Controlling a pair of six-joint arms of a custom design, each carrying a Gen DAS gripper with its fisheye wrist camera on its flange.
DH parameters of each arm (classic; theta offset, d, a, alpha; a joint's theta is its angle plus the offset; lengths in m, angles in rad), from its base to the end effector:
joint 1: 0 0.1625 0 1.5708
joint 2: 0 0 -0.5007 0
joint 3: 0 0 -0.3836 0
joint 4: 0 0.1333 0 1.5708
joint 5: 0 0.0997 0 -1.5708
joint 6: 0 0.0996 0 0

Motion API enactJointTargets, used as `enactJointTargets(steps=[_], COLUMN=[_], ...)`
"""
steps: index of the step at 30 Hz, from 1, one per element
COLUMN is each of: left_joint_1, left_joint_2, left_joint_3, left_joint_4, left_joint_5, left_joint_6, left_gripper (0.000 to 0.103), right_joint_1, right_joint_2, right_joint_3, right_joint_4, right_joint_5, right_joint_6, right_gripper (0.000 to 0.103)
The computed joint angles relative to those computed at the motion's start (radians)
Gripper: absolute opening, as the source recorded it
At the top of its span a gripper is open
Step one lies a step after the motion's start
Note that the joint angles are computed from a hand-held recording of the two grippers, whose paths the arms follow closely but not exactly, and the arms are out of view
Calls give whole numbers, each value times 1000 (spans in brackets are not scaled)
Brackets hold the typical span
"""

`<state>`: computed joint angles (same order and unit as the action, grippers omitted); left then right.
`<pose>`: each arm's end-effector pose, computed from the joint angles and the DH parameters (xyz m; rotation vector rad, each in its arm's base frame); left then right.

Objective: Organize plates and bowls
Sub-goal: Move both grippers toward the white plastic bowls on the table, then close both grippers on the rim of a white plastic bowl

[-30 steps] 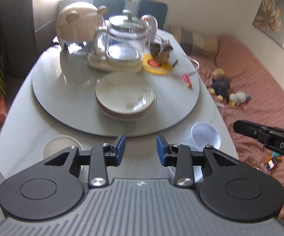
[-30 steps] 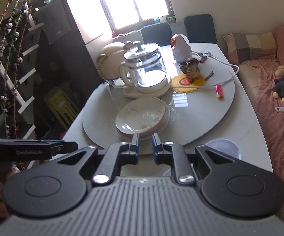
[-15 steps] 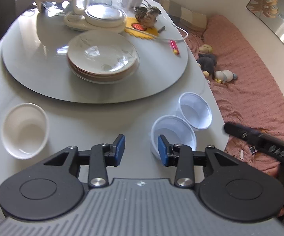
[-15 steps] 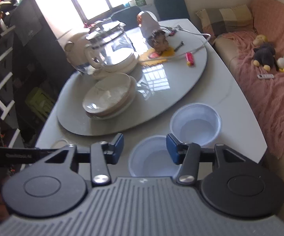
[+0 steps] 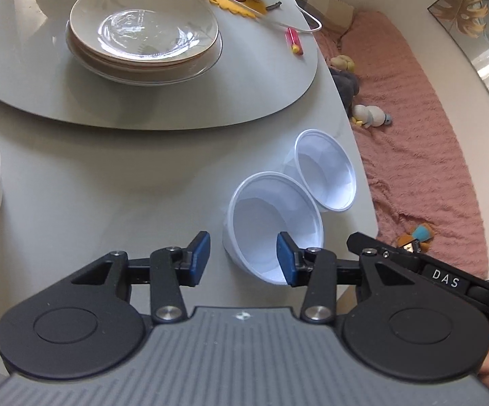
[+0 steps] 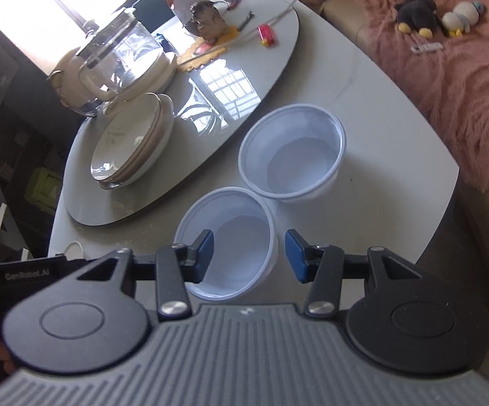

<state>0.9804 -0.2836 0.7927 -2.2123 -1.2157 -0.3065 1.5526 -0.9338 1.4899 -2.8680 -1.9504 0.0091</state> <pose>-0.3764 -0.8634 0.0362 0.3700 2.8288 -0.3924 0.0826 -0.7612 0.3616 -0.2287 -2.5874 1.0040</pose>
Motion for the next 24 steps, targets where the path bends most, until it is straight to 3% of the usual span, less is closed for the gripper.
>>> enactJointTargets(steps=[8, 14, 16, 24], left_joint_1=[8, 21, 23, 25], left_joint_2=[81, 106, 115, 128], left_joint_3=[-113, -149, -159, -174], left_joint_4=[87, 138, 148, 129], left_joint_5=[2, -17, -13, -16], left_joint_6=[-46, -119, -133, -156], left_gripper=[42, 32, 25, 12], right_joint_1=[-26, -31, -35, -38], right_joint_2=[19, 40, 44, 61], right_joint_3=[-39, -66, -72, -90], right_joint_4=[60, 84, 99, 134], right_joint_5=[49, 36, 41, 38], right_joint_6=[41, 24, 32, 33], right_gripper=[46, 34, 29, 19])
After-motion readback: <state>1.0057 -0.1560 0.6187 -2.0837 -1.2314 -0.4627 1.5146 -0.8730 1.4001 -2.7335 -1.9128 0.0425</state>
